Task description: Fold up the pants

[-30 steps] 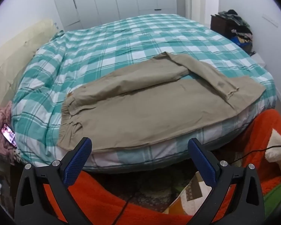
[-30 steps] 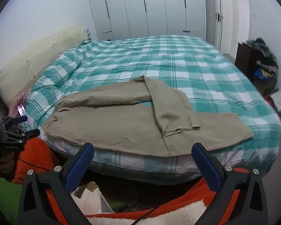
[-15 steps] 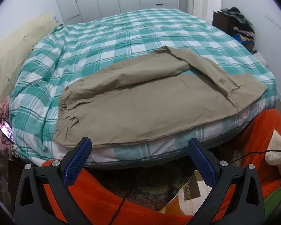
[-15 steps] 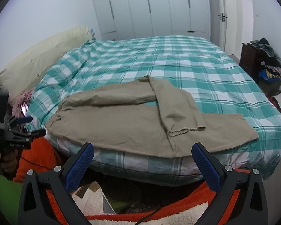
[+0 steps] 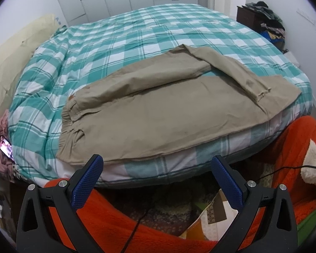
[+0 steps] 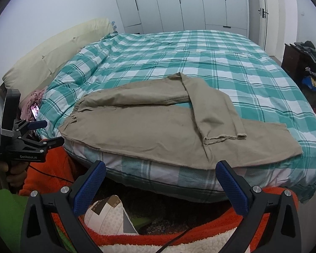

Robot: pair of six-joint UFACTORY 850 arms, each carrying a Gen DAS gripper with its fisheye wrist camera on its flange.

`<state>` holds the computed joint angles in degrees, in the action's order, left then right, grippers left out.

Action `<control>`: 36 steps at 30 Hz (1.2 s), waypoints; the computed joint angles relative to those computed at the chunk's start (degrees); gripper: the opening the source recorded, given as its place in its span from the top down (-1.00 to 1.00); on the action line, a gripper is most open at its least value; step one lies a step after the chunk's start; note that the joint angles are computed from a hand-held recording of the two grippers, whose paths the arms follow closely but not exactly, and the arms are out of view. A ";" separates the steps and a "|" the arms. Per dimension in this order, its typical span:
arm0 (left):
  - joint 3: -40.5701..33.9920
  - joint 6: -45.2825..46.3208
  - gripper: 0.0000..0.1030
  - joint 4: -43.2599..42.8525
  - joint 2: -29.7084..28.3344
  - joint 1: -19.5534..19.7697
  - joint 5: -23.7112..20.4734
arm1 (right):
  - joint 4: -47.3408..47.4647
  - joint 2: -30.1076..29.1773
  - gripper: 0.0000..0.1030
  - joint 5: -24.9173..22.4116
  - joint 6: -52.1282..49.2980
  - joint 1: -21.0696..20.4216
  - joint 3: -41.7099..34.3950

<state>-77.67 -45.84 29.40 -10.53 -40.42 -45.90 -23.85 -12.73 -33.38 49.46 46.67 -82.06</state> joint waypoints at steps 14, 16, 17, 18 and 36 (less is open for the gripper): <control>-0.87 2.06 -0.99 -1.47 -0.93 0.18 -0.87 | 3.48 -2.06 -1.00 -1.53 -4.64 -0.21 -2.66; -0.85 2.36 -0.99 -1.64 -0.98 0.22 -0.83 | 3.60 -2.25 -0.99 -1.54 -4.71 -0.21 -2.79; -0.89 2.50 -0.99 -1.70 -1.05 0.20 -0.88 | 3.64 -2.30 -0.99 -1.60 -4.71 -0.16 -2.85; -0.89 2.68 -0.99 -1.79 -1.09 0.18 -0.92 | 3.66 -2.40 -1.00 -1.65 -4.69 -0.11 -2.93; -1.30 4.03 -0.99 -1.98 -1.83 -0.24 -1.71 | 4.81 -2.47 -0.99 -1.89 -5.44 -0.37 -2.83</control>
<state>-78.96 -41.81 27.42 -12.36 -40.66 -47.61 -19.04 -15.20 -35.27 44.02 46.30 -84.88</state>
